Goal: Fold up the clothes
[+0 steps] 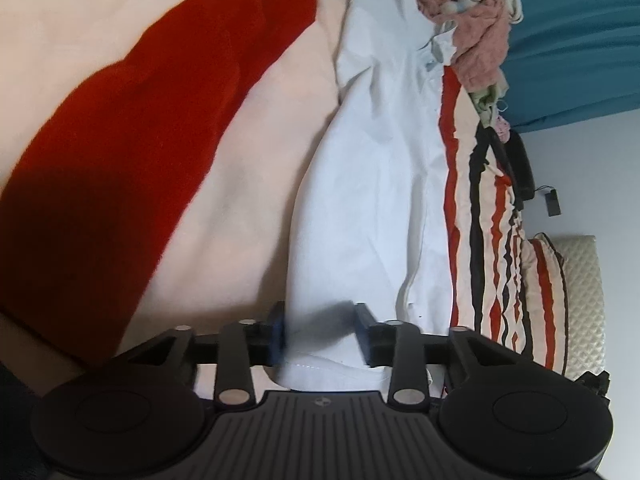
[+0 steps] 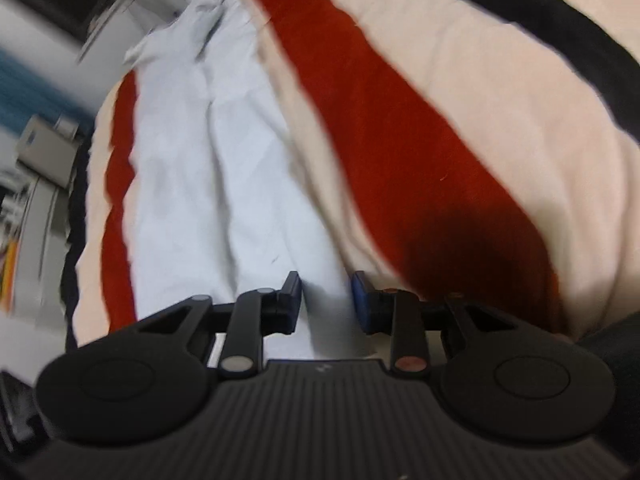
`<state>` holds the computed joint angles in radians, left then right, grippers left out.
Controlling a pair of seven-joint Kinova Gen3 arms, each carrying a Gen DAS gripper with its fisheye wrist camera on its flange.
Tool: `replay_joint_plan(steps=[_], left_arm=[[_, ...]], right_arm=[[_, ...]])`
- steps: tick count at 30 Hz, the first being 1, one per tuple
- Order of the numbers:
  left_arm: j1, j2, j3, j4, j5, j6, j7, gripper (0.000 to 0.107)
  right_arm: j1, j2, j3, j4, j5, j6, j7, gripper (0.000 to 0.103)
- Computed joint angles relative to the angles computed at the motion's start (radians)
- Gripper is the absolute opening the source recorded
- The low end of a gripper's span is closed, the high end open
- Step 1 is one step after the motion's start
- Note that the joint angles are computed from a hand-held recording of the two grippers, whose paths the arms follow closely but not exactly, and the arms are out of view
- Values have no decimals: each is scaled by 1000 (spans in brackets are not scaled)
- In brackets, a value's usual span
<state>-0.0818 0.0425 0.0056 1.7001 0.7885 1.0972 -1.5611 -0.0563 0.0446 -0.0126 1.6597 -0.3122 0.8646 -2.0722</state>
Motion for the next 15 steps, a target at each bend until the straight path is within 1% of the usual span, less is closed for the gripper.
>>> replay_joint_plan(steps=[1,2,3,4,5,6,7,8,10,13,15], left_arm=[[-2,6,-1,-1,5,6,-1,40],[-4,17,-1,-7,13,18,-3,40],[-6,30,0,-13,19,29,-2,37],[-8,41,2,-19,20,37,7,33],[-13,48,3,-23,22,44,12,26],[-18,51,4,-24,32,46,9,19],[-22,54,5,-25,42,49,6,13],[-27,56,6,-25,52,51,3,7],[-37,43,3,-24,77,51,-1,5],[-59,8,-12,-36,126,62,-9,4],[-73,-27,-31,-68,156,73,-7,4]], right_arm=[[20,14,0,-8,-41,17,32,31],[52,42,-19,-27,-81,50,56,31],[72,52,-19,-32,-122,66,73,31],[74,59,-9,-33,-146,74,75,31],[60,62,8,-37,-158,82,89,31],[56,53,5,-36,-157,94,114,30],[55,44,0,-35,-156,105,140,24],[47,32,-5,-34,-147,100,150,10],[37,-1,5,-12,-159,67,145,9],[62,-68,29,28,-257,3,183,9],[64,-110,48,13,-296,-16,219,9]])
